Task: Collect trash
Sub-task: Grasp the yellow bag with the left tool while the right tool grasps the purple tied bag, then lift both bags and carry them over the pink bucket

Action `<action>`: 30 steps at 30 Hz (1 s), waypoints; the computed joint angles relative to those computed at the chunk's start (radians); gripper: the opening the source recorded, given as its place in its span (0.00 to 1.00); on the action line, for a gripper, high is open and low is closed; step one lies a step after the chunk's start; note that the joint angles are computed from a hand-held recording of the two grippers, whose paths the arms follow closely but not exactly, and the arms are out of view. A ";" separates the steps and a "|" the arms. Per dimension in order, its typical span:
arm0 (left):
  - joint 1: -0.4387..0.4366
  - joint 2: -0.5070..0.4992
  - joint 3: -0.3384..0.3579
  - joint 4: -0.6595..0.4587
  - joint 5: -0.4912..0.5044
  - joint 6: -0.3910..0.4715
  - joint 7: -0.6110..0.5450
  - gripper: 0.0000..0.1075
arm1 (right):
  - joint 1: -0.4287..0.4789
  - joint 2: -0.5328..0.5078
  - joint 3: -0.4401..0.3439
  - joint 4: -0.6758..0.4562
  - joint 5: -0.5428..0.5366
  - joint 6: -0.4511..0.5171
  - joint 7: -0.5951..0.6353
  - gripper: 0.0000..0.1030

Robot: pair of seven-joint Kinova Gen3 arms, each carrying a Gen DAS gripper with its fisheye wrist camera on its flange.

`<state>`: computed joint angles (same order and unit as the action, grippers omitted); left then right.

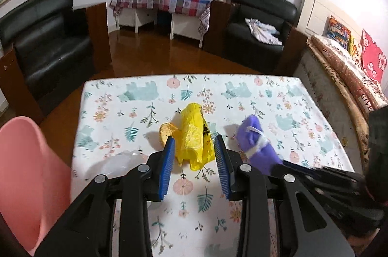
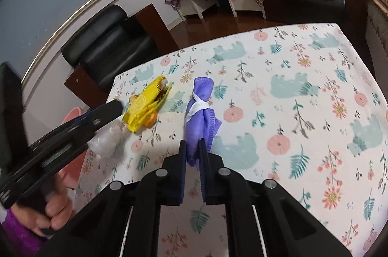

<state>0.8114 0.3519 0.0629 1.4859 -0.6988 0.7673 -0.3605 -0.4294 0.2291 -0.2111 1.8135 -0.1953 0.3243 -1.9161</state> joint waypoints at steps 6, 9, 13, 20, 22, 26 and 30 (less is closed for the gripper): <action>-0.036 0.053 0.000 -0.048 0.075 0.011 -0.059 0.31 | 0.040 -0.023 -0.018 0.033 -0.049 -0.002 0.049 0.09; -0.030 0.060 -0.011 -0.049 0.093 0.009 -0.062 0.25 | 0.055 -0.021 -0.027 0.042 -0.076 -0.006 0.069 0.09; 0.001 0.047 -0.030 -0.029 0.072 -0.007 -0.031 0.07 | 0.059 -0.028 -0.032 0.055 -0.089 -0.018 0.087 0.09; 0.065 -0.016 -0.029 0.020 -0.028 0.008 0.081 0.06 | 0.049 -0.053 -0.034 0.068 -0.100 -0.026 0.103 0.09; 0.075 -0.042 -0.014 0.043 -0.059 0.013 0.124 0.06 | 0.041 -0.064 -0.032 0.073 -0.097 -0.028 0.105 0.09; 0.100 -0.084 0.019 0.084 -0.136 0.051 0.224 0.06 | 0.017 -0.086 -0.025 0.085 -0.080 -0.033 0.093 0.09; 0.111 -0.118 0.062 0.121 -0.198 0.086 0.315 0.06 | -0.006 -0.103 -0.021 0.090 -0.059 -0.034 0.080 0.09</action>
<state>0.9219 0.2342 0.1249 1.6065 -0.8965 0.8537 -0.0459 -0.4351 0.1258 -0.2318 1.9034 -0.2543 0.2906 -1.8366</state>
